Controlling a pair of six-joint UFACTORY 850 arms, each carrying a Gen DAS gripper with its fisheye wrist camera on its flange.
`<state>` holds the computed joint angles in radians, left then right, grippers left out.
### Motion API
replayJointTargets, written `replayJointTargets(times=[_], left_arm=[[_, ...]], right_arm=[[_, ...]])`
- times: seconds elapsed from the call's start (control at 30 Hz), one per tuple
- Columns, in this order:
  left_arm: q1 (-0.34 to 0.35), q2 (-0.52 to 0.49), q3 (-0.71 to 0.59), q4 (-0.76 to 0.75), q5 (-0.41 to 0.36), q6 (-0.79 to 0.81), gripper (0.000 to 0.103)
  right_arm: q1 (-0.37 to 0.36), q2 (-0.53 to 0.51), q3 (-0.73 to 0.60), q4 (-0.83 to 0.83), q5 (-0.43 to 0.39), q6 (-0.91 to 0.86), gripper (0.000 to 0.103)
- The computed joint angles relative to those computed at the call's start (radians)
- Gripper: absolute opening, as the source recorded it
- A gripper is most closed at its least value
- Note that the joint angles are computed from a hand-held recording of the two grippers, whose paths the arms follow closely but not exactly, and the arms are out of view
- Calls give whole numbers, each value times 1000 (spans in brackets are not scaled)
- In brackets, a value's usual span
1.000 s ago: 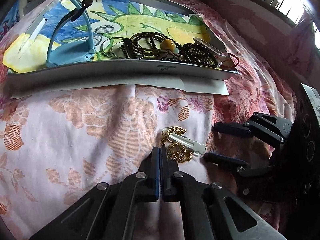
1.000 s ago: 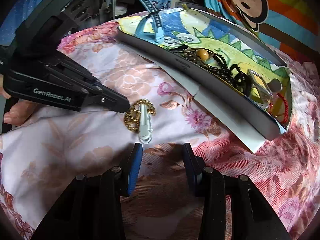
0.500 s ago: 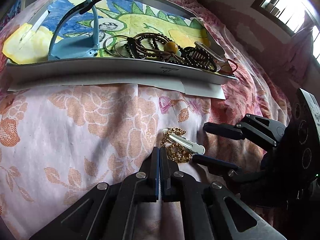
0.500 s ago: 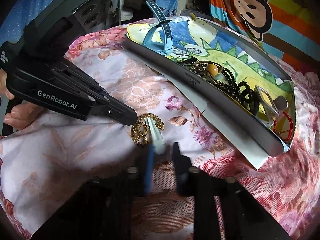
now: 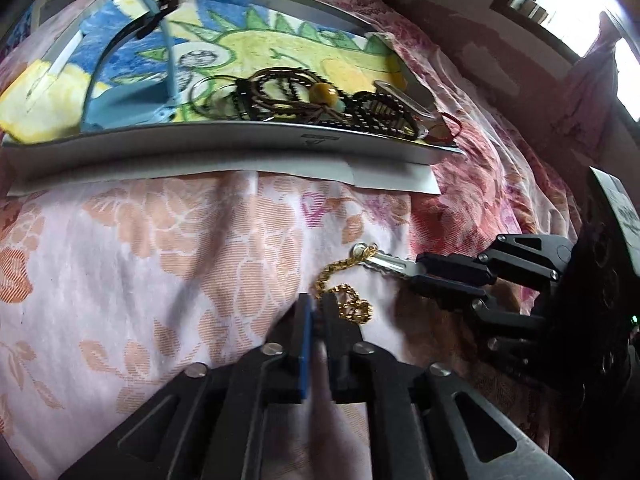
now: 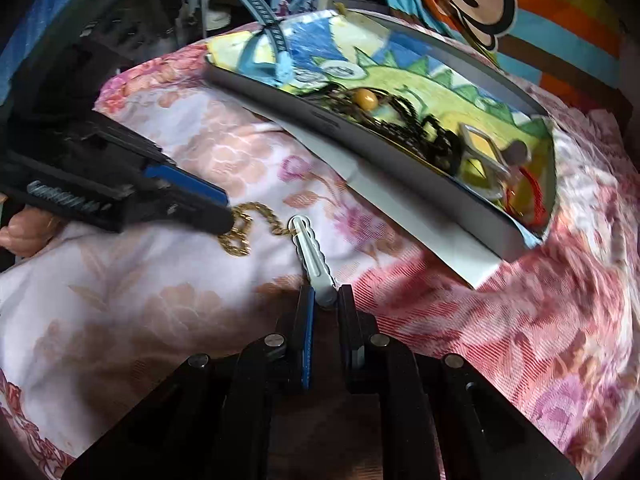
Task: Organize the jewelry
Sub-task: 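Grasp the gold chain with the left gripper while the right gripper grasps its white key pendant, then carry the gold chain and pendant over the tray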
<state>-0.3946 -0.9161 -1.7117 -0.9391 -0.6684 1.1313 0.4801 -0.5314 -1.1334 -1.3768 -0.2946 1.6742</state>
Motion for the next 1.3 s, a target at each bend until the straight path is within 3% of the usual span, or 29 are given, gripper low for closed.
replayJointTargets(times=[0.17, 0.2, 0.43, 0.6, 0.7, 1.03, 1.2, 1.3], left_arm=[[-16, 17, 23, -25, -10, 98, 49], [-20, 19, 25, -22, -4, 108, 52], [-63, 27, 29, 92, 113, 53, 49], [-84, 33, 44, 146, 194, 8, 27], [-91, 35, 46, 166, 213, -20, 21], [-71, 57, 50, 126, 188, -34, 20], [-54, 86, 51, -2, 180, 62, 20], [-51, 110, 47, -86, 210, 143, 20]], right_arm=[[-1, -8, -3, -2, -5, 9, 11], [-1, -9, -3, -4, -8, 11, 11], [-4, -12, -2, -33, -10, 52, 11], [4, -15, -2, -57, -32, 83, 11], [13, -14, 0, -89, -53, 113, 10], [26, 55, 74, -480, -136, 521, 10], [29, 83, 89, -595, -224, 644, 10], [8, 82, 73, -620, -234, 713, 10]])
